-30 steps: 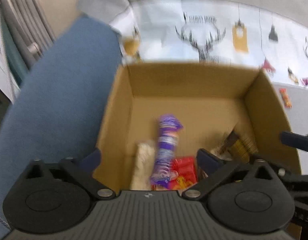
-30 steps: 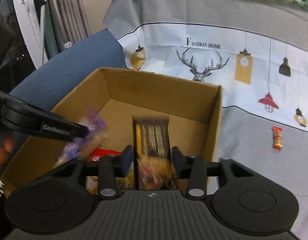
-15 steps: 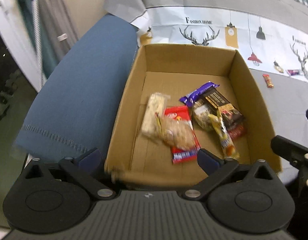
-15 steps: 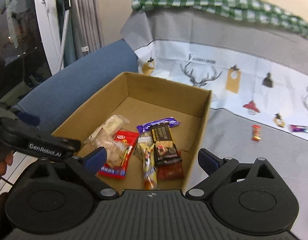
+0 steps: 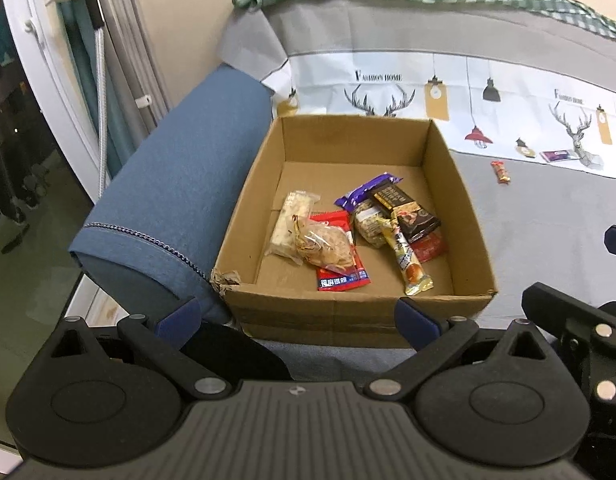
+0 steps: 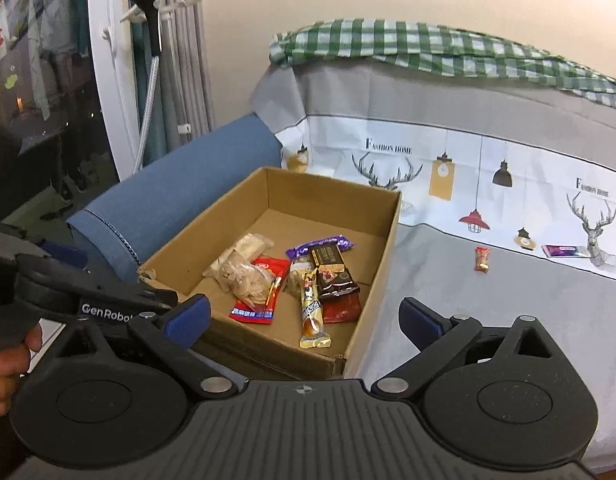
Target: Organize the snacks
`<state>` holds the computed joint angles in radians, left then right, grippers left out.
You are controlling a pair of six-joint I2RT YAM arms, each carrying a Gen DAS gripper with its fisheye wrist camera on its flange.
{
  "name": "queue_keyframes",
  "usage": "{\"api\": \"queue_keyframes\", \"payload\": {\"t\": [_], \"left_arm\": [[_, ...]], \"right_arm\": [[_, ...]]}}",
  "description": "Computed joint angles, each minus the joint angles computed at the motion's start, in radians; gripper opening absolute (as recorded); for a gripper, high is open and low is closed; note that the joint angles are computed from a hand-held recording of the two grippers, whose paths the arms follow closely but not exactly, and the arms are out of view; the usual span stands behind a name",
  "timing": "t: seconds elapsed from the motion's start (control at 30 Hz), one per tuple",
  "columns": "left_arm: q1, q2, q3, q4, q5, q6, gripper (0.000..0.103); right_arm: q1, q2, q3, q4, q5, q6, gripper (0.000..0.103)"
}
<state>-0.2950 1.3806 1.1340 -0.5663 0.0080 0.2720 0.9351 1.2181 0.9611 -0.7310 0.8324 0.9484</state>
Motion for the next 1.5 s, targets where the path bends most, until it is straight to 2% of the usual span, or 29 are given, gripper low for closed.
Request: {"api": "queue_keyframes", "payload": {"t": [0.17,0.43,1.1,1.5], "left_arm": [[-0.005,-0.069,-0.035,-0.007,0.004,0.001,0.103],[-0.007,-0.122,-0.064,0.0,0.013,0.016,0.103],[0.018,-0.114,-0.073,0.007,0.035,0.025,0.103],[-0.022,-0.085,-0.068,0.014,-0.011,0.033,0.103]], "right_arm": [[0.082,-0.022,0.004,-0.069,0.073,0.087,0.1],[0.153,-0.024,0.021,-0.122,0.147,0.133,0.1],[0.147,-0.012,0.024,-0.112,0.126,0.126,0.1],[0.106,-0.047,-0.028,-0.04,0.082,0.085,0.1]]}}
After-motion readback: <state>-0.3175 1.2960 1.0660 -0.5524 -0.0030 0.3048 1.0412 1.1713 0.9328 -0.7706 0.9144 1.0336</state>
